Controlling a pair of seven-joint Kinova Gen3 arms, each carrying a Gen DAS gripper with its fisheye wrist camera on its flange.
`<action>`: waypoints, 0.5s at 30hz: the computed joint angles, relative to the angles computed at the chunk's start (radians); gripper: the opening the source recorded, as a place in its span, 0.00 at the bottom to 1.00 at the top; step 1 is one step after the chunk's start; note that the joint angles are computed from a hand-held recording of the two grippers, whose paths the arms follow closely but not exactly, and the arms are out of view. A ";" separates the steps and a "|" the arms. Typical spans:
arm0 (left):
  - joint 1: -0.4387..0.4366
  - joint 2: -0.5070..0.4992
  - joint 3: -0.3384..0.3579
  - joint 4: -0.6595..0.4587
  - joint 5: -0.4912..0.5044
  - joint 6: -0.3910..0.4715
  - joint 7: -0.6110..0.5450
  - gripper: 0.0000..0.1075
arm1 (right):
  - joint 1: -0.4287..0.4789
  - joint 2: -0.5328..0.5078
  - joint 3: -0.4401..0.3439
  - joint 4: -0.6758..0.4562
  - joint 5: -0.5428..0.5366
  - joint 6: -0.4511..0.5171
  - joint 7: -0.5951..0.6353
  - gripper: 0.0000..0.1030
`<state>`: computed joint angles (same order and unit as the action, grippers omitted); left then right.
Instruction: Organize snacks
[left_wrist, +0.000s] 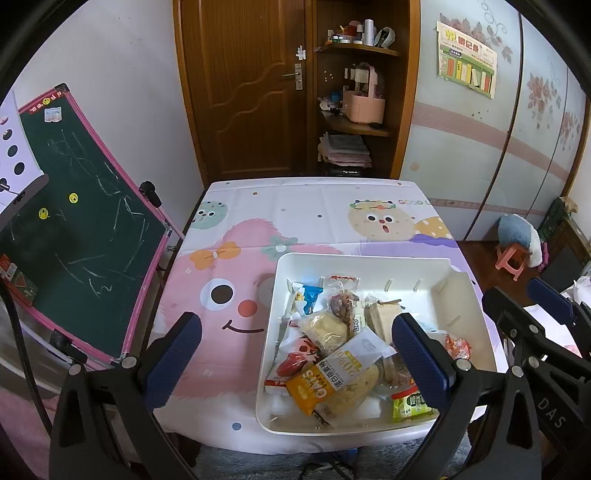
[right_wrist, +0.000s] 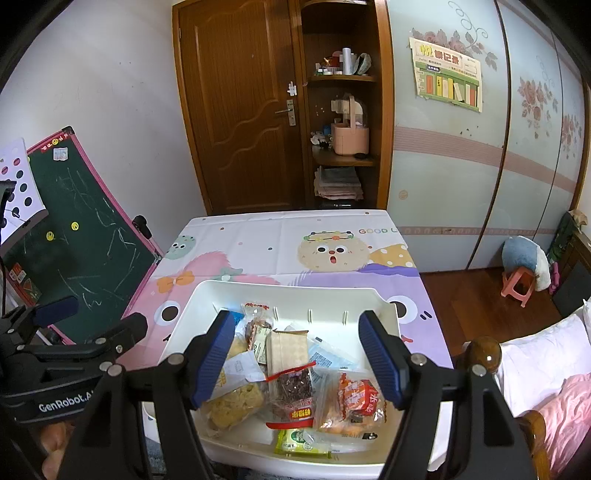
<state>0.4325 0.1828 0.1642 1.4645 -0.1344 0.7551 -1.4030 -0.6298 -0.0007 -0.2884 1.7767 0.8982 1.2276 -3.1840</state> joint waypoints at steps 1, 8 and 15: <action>0.000 0.000 0.000 -0.001 0.001 0.001 -0.001 0.95 | 0.000 0.000 0.000 0.001 -0.001 0.000 -0.001 0.68; -0.008 0.001 0.000 -0.005 0.011 0.011 -0.011 0.95 | 0.000 0.001 -0.001 0.000 0.000 0.001 -0.001 0.68; -0.006 0.002 -0.001 -0.003 0.009 0.008 -0.010 0.95 | -0.001 0.002 0.000 -0.001 0.000 0.002 -0.001 0.68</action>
